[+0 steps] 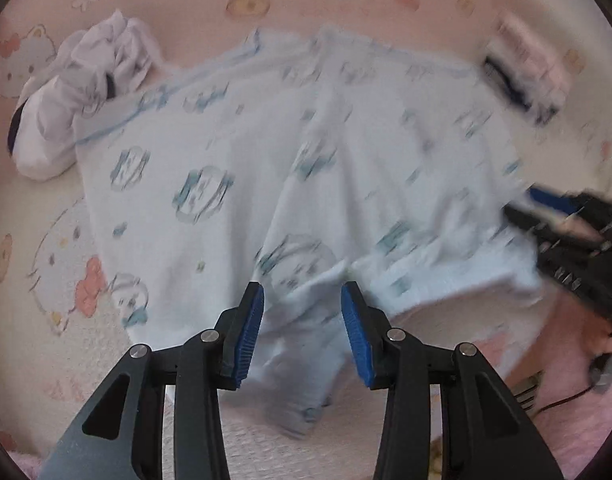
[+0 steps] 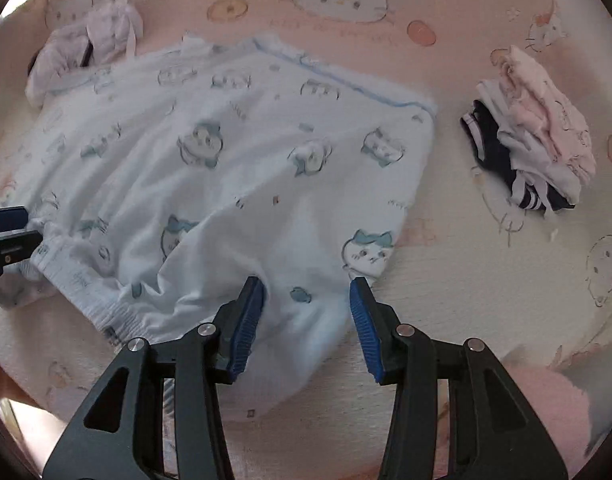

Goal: Fold clothes

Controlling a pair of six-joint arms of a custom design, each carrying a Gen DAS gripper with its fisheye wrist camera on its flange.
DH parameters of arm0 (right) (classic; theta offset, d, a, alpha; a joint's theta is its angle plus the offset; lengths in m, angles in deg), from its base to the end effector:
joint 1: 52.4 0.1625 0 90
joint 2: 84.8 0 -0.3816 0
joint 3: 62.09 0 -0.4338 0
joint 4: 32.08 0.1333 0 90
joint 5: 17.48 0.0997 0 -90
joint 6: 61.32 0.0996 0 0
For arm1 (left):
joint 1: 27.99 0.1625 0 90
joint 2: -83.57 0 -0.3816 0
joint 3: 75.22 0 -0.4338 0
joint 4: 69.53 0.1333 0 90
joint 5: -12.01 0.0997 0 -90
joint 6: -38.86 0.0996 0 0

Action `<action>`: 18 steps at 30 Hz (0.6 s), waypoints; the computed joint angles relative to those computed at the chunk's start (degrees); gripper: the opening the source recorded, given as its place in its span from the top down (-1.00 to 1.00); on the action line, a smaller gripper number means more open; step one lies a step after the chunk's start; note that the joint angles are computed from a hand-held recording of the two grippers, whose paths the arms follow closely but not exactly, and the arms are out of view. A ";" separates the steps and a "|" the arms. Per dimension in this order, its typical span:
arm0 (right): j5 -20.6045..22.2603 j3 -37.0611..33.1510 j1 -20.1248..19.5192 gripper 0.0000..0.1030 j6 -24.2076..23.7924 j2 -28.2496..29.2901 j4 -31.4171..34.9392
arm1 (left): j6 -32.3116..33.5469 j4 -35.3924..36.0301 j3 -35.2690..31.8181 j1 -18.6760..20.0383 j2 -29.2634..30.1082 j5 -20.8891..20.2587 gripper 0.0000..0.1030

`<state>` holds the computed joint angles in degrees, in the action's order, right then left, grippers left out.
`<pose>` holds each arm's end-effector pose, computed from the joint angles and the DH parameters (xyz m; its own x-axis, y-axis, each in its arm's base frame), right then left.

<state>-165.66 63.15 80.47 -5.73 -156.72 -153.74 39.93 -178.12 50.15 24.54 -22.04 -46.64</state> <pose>0.3424 -0.2973 0.0918 -0.6194 0.2294 0.7508 -0.2145 0.8705 -0.4429 -0.0986 -0.4329 0.2963 -0.6599 0.5427 -0.5197 0.6206 0.7835 0.0301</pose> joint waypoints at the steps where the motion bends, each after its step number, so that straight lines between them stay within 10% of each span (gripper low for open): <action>1: 1.43 0.90 0.37 0.12 -2.87 -0.91 -4.29 | 1.56 -1.34 -0.10 -0.22 -0.13 -1.78 0.18; 4: 7.20 2.80 -0.23 0.09 -12.70 -1.06 -17.30 | 5.27 -2.33 -1.57 -0.38 3.17 -3.59 0.15; 11: 4.70 -0.73 -2.22 0.09 -3.53 0.05 -5.03 | 8.08 -4.13 -1.32 -0.40 9.50 1.11 0.15; 18: 13.59 -6.23 -6.15 0.09 -27.06 7.65 -22.79 | 0.67 -5.80 -2.91 3.05 9.39 -1.68 0.15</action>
<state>-152.07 56.93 74.32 -32.79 -149.07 -176.53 40.60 -183.92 47.24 27.58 -12.65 -48.32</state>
